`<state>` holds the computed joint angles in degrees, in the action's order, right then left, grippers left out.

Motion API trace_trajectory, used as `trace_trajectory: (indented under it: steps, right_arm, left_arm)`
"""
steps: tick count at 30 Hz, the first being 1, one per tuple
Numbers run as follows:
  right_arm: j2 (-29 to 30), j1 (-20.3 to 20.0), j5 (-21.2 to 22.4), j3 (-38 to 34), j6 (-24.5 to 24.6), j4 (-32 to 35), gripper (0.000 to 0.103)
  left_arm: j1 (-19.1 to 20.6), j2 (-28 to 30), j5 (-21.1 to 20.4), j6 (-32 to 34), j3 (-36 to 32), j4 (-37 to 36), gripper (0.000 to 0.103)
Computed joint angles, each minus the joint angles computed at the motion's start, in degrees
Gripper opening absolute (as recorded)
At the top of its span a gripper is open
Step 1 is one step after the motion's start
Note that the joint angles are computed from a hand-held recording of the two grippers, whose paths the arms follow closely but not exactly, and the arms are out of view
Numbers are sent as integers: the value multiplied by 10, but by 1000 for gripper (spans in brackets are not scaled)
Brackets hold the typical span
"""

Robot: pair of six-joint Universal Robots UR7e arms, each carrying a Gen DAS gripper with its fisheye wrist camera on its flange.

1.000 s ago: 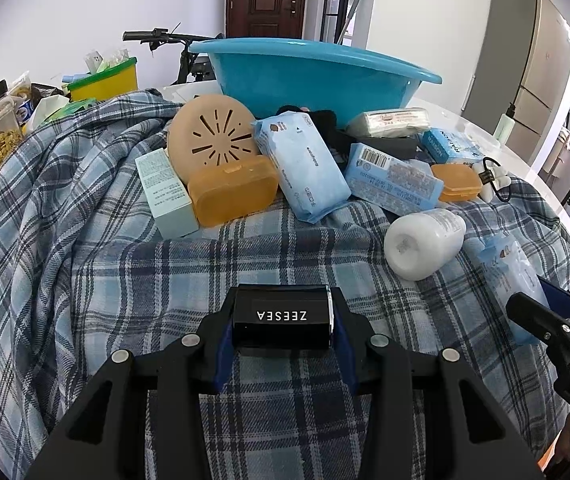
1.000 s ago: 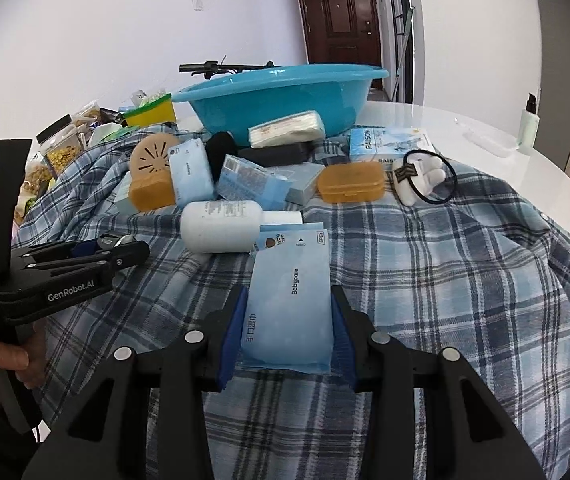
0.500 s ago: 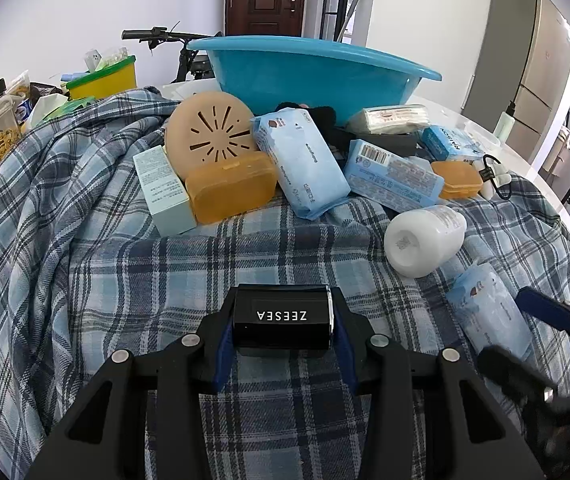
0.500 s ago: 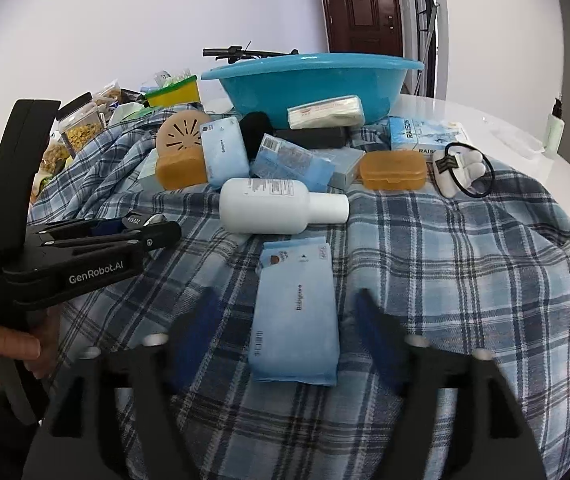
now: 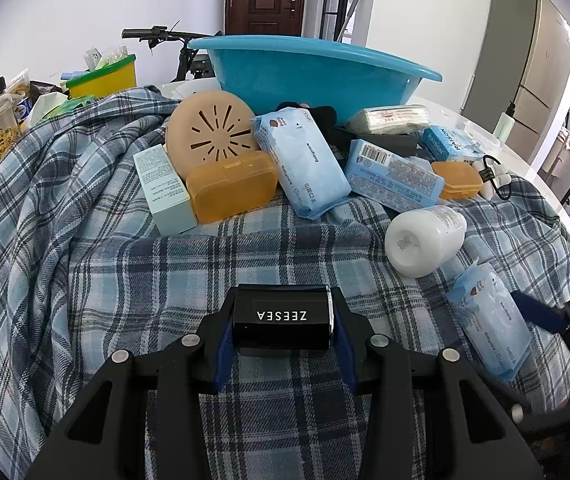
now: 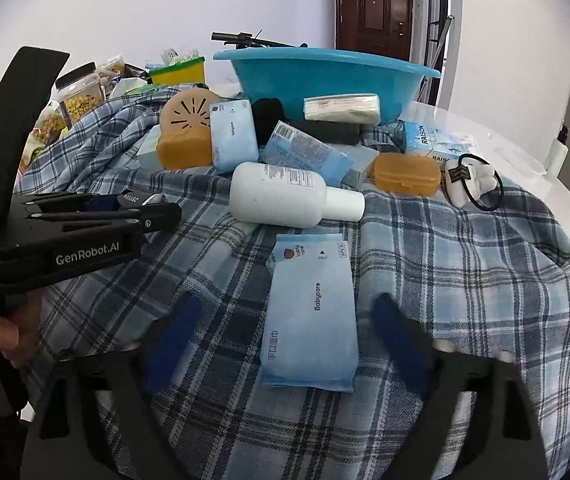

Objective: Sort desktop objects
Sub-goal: 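Hold the ZEESEA box in the left tool while the right grasps the blue Babycare pack, then lift both held items and carry them over the blue basin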

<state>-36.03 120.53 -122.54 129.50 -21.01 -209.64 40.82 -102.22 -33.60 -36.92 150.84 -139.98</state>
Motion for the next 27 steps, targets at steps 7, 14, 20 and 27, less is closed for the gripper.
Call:
trace_trajectory:
  steps: [7, 14, 20, 27]
  right_arm:
    - [-13, -9, 35, 9, -1, 20, 39]
    - [-10, -3, 1, 15, -15, -36, 38]
    - [7, 11, -37, 28, -59, -147, 37]
    - [27, 31, -39, 25, -113, -228, 37]
  left_arm:
    - [1, -1, 2, -1, 0, 1, 44]
    - [1, -8, 3, -1, -1, 5, 44]
    - [0, -11, 4, -4, -2, 11, 44]
    - [-12, -23, 12, -5, 5, 7, 44]
